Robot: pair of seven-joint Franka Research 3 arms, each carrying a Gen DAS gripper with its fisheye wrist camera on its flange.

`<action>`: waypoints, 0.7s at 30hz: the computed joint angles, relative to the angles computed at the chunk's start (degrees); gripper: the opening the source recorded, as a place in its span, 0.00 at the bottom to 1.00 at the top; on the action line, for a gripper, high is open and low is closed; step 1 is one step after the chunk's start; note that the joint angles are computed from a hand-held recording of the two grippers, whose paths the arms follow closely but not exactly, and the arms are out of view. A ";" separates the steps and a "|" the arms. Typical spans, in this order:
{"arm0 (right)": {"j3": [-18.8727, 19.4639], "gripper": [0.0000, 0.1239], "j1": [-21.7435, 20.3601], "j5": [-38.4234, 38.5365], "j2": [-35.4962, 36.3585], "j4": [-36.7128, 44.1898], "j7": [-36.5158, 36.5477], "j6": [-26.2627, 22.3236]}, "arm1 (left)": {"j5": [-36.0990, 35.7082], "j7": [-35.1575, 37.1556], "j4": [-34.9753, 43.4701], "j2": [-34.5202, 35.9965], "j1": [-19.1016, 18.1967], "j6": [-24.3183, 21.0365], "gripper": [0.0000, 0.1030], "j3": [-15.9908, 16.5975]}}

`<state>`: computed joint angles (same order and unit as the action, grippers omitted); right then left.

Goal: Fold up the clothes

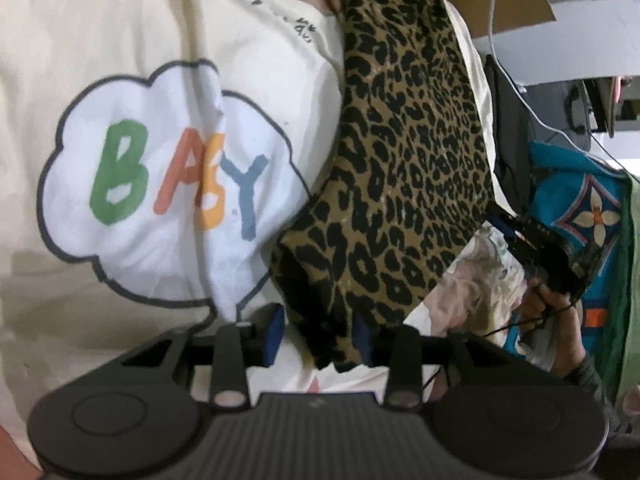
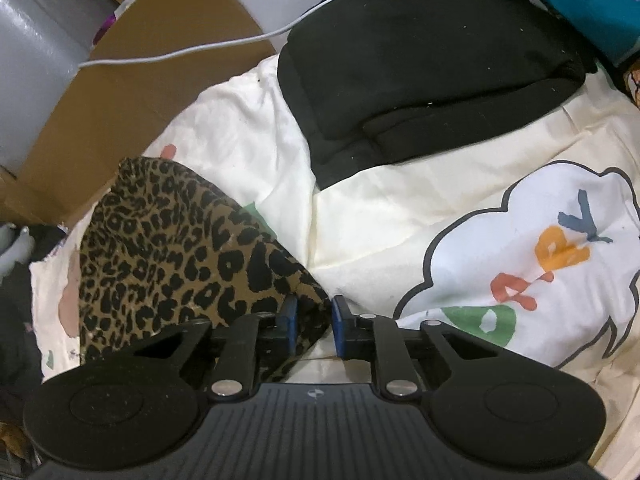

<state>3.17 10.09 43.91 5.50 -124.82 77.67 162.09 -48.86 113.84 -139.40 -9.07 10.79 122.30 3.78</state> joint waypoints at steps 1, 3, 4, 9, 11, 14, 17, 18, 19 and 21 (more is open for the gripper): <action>-0.02 0.12 -0.03 0.10 0.10 0.06 -0.04 -0.09 | -0.26 0.07 -0.08 0.17 -0.02 0.06 0.39 0.01; -0.04 0.12 -0.10 0.24 0.31 0.20 -0.10 -0.27 | -0.92 0.28 -0.24 0.33 0.11 -0.04 0.39 0.16; -0.07 0.12 -0.10 0.05 0.47 0.31 0.01 -0.31 | -1.30 0.29 -0.34 0.31 0.23 -0.17 0.39 0.26; -0.19 0.13 0.03 -2.15 1.02 0.84 1.66 -0.54 | -4.61 1.26 -0.86 1.02 0.61 -0.76 0.40 0.55; 0.04 0.14 -0.23 -0.84 1.16 0.92 1.58 -0.54 | -6.30 2.17 -0.76 1.93 0.85 -1.41 0.40 0.57; 0.27 0.15 -0.50 1.15 1.21 0.89 1.33 -0.72 | -8.69 3.52 -0.83 2.67 1.69 -3.11 0.38 0.75; 0.33 0.15 -0.57 2.24 1.18 0.89 1.30 -0.79 | -10.00 4.56 -0.87 2.76 2.63 -5.55 0.30 0.93; 0.38 0.15 -0.66 2.98 1.18 0.87 1.05 -0.81 | -10.36 4.94 -1.00 2.63 2.89 -6.14 0.28 0.94; 0.42 0.15 -0.74 3.70 1.18 0.86 0.82 -0.84 | -10.64 5.29 -1.22 2.43 3.07 -6.44 0.28 0.89; 0.52 0.15 -0.90 5.38 1.25 0.90 0.20 -0.93 | -11.02 5.59 -1.65 2.17 3.15 -6.07 0.28 0.59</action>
